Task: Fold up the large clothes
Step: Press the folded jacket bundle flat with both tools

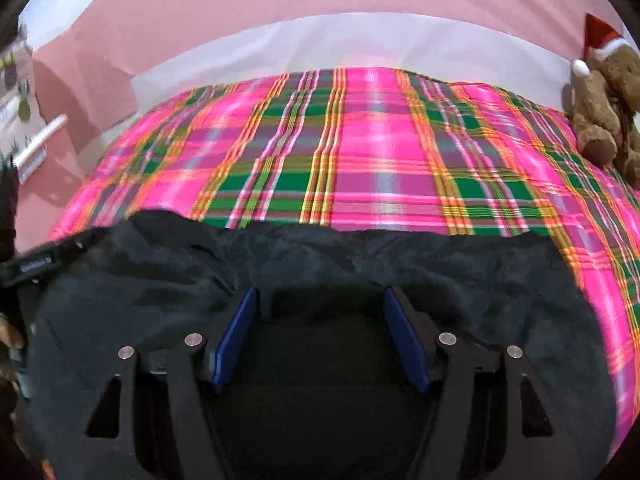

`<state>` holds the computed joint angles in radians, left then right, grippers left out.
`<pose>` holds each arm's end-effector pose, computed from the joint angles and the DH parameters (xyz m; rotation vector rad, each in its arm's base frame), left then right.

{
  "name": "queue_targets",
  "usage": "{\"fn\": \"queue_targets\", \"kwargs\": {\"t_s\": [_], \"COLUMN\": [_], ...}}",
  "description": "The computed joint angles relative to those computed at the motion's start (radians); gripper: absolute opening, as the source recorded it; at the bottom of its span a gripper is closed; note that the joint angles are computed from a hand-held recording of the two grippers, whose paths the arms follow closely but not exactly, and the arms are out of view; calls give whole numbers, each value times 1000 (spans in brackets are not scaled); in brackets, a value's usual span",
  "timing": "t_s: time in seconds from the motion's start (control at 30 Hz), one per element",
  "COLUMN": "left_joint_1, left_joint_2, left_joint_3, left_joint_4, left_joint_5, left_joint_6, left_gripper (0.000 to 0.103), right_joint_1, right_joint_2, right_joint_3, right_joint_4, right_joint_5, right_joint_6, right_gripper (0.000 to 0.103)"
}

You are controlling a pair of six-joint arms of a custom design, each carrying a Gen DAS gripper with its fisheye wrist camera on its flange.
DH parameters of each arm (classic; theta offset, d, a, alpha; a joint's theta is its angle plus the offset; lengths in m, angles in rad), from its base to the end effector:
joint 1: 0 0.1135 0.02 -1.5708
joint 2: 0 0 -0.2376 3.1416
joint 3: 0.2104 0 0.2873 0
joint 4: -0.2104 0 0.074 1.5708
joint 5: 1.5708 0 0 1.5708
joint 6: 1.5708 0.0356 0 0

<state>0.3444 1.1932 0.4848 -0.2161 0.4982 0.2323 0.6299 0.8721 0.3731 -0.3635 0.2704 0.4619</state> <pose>0.2394 0.0678 0.1131 0.0688 2.3749 -0.3519 0.1778 0.1178 0.1314 -0.0809 2.3983 0.1814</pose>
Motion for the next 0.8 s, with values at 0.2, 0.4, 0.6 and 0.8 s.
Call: {"fn": "queue_targets", "kwargs": {"t_s": [0.2, 0.4, 0.6, 0.8], "left_joint_1": [110, 27, 13, -4], "left_joint_2": [-118, 98, 127, 144], "left_joint_3": [-23, 4, -10, 9], "left_joint_4": [-63, 77, 122, 109], "left_joint_5": [132, 37, 26, -5], "left_joint_6": [57, -10, -20, -29], "left_gripper": [81, 81, 81, 82], "right_joint_1": [-204, -486, -461, -489], "right_joint_2": [-436, -346, -237, -187], "right_joint_3": [-84, -188, -219, -204], "right_joint_4": [-293, -154, -10, 16], "right_joint_5": [-1, -192, -167, -192], "right_joint_6": [-122, -212, -194, -212], "right_gripper": [65, 65, 65, 65]}}
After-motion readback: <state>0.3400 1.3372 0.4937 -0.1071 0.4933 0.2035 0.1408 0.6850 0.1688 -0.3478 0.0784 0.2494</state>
